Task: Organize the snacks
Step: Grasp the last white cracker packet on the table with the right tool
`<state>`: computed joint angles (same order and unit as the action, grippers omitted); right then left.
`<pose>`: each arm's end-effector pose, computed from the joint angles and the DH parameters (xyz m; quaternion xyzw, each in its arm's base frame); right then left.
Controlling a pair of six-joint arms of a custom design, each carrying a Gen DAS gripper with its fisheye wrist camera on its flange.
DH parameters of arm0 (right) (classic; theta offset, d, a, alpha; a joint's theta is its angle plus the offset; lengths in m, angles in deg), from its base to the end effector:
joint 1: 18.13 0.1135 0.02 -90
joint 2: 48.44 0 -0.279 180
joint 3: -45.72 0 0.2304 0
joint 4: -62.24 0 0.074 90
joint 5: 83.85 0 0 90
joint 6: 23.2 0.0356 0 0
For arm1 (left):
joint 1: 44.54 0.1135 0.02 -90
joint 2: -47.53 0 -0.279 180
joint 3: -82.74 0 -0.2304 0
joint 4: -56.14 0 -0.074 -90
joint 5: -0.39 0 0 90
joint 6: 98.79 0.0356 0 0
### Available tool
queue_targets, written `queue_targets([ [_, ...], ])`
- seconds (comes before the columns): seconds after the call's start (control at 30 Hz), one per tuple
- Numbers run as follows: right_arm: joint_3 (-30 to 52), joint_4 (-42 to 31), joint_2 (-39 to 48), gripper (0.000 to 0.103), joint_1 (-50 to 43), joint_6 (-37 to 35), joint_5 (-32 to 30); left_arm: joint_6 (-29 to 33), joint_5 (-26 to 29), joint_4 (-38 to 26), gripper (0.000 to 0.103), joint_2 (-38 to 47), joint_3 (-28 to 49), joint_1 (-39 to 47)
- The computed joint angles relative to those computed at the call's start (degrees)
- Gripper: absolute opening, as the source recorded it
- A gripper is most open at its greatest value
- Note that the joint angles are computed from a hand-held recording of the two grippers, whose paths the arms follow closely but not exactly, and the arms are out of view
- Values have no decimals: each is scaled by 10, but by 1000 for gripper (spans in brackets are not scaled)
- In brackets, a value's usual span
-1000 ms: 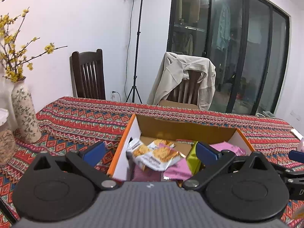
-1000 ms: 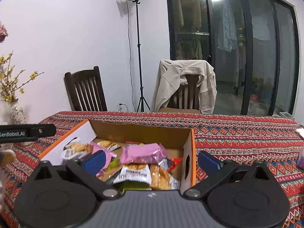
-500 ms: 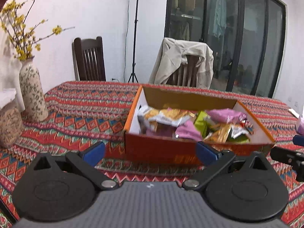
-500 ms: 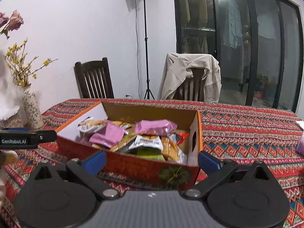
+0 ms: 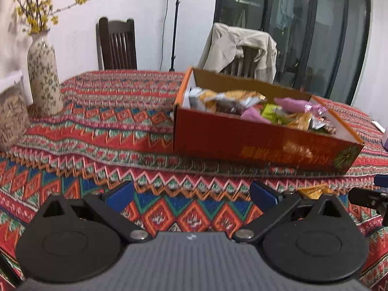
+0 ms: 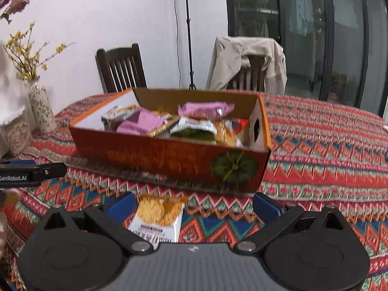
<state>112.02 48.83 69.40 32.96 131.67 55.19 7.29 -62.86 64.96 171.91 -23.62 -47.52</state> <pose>0.2312 0.2436 0.0916 0.1959 0.8710 -0.0475 0.4481 0.4007 -0.0369 0.0947 0.2400 0.8606 -0.1647 0.4178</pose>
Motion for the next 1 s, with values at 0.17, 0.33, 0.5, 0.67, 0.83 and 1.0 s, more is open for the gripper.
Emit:
queue_targets([
  [0.17, 13, 8, 17, 103, -11, -6, -26, -7, 18, -7, 103, 6, 9, 8],
  [0.33, 42, 4, 36, 103, -26, -25, -48, -4, 25, -16, 103, 10, 13, 8],
  [0.5, 74, 0, 62, 103, -38, -39, -72, -4, 27, -22, 103, 12, 17, 8],
  [0.67, 104, -15, 88, 101, -43, -45, -85, -1, 29, -29, 103, 13, 20, 8],
  [0.83, 125, -38, 103, 86, -39, -46, -78, 1, 33, -31, 103, 13, 20, 9],
  [1.0, 114, -14, 98, 67, -29, -70, -74, 1, 31, -32, 103, 14, 21, 9],
])
